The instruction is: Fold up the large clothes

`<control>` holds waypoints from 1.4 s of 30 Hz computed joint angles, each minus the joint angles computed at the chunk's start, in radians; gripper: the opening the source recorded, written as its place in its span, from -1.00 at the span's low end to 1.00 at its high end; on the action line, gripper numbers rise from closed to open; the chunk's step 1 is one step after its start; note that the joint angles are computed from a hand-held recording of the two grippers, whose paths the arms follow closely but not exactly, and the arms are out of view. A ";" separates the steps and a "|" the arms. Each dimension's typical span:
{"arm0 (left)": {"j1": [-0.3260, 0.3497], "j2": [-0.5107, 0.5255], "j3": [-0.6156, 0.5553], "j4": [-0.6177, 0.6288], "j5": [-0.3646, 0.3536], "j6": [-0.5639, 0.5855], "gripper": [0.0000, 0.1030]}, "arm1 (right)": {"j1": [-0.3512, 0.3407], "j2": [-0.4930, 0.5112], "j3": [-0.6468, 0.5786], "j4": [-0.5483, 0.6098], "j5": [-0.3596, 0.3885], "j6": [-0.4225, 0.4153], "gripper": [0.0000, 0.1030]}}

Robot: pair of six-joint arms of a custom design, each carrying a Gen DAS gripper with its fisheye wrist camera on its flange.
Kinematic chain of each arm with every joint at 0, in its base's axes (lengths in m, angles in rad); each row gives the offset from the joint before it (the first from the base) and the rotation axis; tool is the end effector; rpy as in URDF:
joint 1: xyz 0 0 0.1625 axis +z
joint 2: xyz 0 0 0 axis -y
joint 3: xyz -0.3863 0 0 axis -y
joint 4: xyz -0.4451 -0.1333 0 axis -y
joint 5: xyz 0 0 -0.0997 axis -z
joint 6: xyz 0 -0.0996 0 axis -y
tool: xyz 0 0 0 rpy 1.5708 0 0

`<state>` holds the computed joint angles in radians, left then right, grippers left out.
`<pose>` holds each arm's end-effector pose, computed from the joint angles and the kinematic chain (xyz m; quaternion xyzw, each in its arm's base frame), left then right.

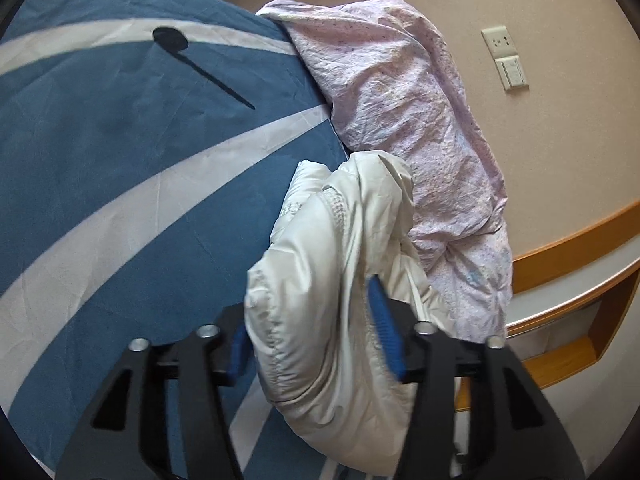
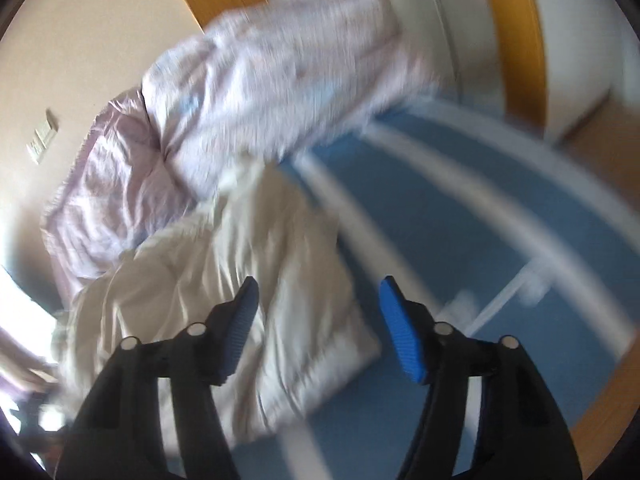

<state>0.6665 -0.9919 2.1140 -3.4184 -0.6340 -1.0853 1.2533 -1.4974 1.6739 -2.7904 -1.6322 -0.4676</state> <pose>-0.2753 -0.4882 0.1068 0.2349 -0.8163 0.5264 0.0356 -0.0673 -0.6122 0.5057 0.0497 -0.8653 0.4499 0.2151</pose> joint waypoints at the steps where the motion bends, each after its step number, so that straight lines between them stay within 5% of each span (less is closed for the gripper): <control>1: -0.005 0.004 -0.004 0.010 0.023 0.009 0.35 | 0.013 -0.001 0.012 -0.038 -0.006 -0.034 0.25; 6: -0.015 0.022 -0.014 0.003 0.068 0.037 0.51 | 0.116 0.016 0.038 0.011 0.001 -0.246 0.25; 12: -0.021 0.051 -0.037 0.008 0.103 0.062 0.68 | 0.209 0.094 0.062 -0.043 -0.060 -0.407 0.25; 33: 0.025 0.094 -0.118 0.083 0.065 0.017 0.69 | 0.240 0.237 0.030 -0.117 -0.211 -0.464 0.38; 42: 0.036 0.122 -0.143 0.040 0.074 -0.006 0.56 | 0.262 0.306 0.052 -0.275 -0.309 -0.592 0.42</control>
<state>0.7020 -0.8695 1.9708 -3.3784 -0.5601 -1.0908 1.5155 -1.1912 1.7262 -3.0654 -1.9412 -1.0600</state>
